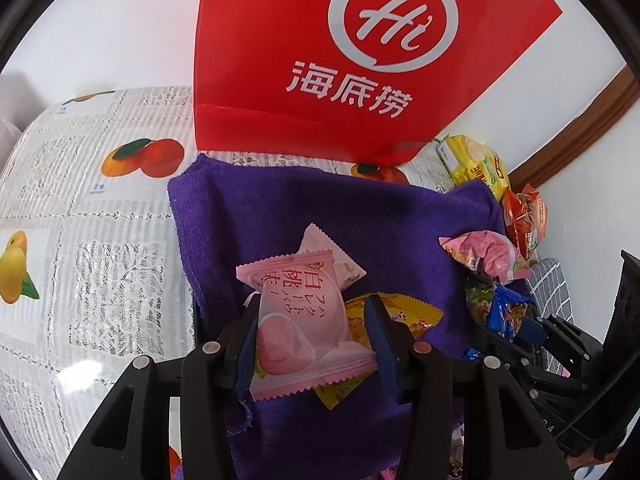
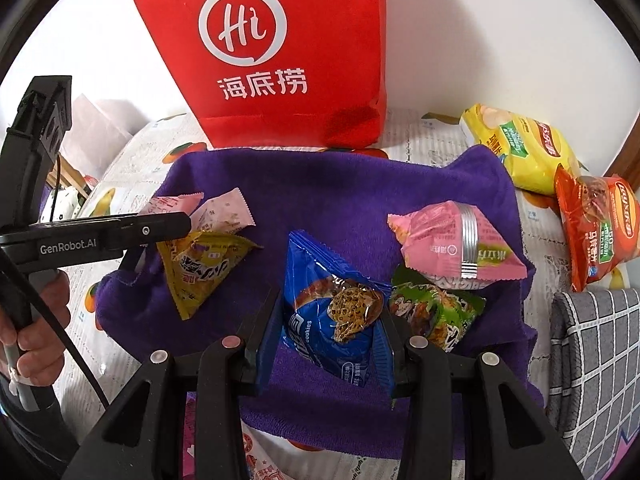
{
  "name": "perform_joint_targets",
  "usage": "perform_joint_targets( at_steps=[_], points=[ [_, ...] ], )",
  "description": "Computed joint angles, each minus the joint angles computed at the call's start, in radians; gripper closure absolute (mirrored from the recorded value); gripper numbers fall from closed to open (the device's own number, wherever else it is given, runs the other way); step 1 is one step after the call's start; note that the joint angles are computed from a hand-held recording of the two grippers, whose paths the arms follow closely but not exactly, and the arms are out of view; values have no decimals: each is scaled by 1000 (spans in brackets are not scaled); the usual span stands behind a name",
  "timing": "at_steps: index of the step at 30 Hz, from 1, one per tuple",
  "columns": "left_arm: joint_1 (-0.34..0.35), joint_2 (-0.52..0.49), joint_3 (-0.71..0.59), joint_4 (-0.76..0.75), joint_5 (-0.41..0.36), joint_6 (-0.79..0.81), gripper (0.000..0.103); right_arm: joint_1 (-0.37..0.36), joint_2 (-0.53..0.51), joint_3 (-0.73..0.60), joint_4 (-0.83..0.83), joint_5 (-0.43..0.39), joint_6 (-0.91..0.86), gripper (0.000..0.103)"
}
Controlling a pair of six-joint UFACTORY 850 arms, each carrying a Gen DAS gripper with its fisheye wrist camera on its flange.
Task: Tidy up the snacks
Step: 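Lower the blue packet onto the towel and open the right tool while the left tool releases the peach packet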
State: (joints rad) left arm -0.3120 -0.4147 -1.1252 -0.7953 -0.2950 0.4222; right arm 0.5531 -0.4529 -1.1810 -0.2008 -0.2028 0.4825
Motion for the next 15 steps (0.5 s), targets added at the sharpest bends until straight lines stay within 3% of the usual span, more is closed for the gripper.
perform_joint_targets(
  at_steps=[7,15],
  points=[
    [-7,-14,-13,-6,-13,-4,56,2,-7,-4,-8,-6,4,61],
    [-6,-17,-15,-44,-24,32,55,20,13,9,-216,-13,193,61]
  ],
)
